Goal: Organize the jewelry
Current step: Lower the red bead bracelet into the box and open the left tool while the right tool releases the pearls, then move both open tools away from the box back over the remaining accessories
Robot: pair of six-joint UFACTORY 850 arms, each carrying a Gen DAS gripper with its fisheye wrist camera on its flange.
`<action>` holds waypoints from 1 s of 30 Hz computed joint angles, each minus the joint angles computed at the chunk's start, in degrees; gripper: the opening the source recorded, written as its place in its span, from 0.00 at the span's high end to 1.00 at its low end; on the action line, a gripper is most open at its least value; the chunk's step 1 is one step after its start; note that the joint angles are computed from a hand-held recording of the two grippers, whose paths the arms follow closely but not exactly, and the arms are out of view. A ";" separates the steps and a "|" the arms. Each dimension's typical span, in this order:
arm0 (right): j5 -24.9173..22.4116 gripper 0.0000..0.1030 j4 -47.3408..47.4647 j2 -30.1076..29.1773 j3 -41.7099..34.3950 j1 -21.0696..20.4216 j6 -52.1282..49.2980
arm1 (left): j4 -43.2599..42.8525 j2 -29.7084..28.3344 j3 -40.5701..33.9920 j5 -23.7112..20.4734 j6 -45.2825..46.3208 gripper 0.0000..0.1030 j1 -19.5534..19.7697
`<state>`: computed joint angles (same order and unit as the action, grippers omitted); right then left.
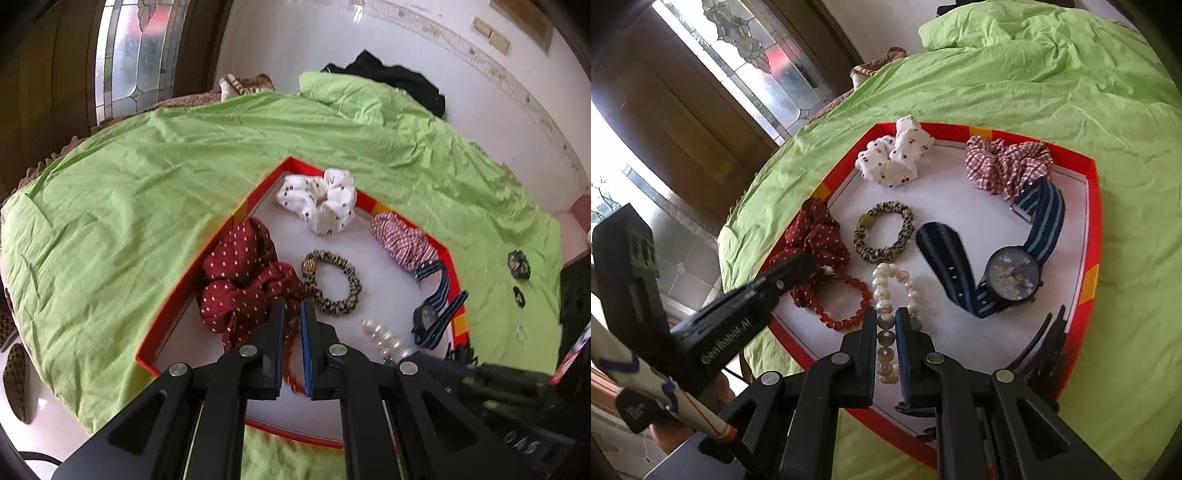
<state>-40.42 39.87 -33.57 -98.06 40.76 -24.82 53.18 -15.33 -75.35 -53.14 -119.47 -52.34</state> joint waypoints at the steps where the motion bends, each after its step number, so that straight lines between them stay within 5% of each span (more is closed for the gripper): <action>1: -0.11 0.88 -0.12 -0.01 0.05 0.13 -0.03 | 0.93 0.30 0.28 -0.24 -1.13 0.93 -0.21; 7: -0.61 0.84 -0.78 -0.29 0.04 0.57 0.61 | 2.52 0.93 0.84 -2.11 -4.14 0.74 -0.66; 9: -0.39 0.69 -0.16 0.10 0.48 0.50 0.00 | 2.82 0.98 0.90 -2.74 -4.53 0.72 -0.79; 11: 0.41 0.41 0.50 0.71 1.16 0.45 -0.21 | 3.13 0.92 0.83 -3.30 -4.82 0.67 -0.93; 18: 3.77 0.40 0.65 4.20 4.83 -0.25 -1.02 | 3.57 0.04 -0.36 -7.61 -4.69 0.59 -1.64; 26: 6.64 0.39 3.59 9.13 10.78 -2.71 -1.74 | 6.13 1.40 1.26 -5.69 -7.58 0.42 -1.99; 30: 8.36 0.39 5.32 12.20 14.77 -4.08 -2.77 | 13.48 4.85 5.88 -2.04 -18.12 0.31 -2.67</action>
<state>-32.06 45.19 -21.37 -83.29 36.68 -27.59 66.67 -10.47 -69.47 -55.19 -137.58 -55.01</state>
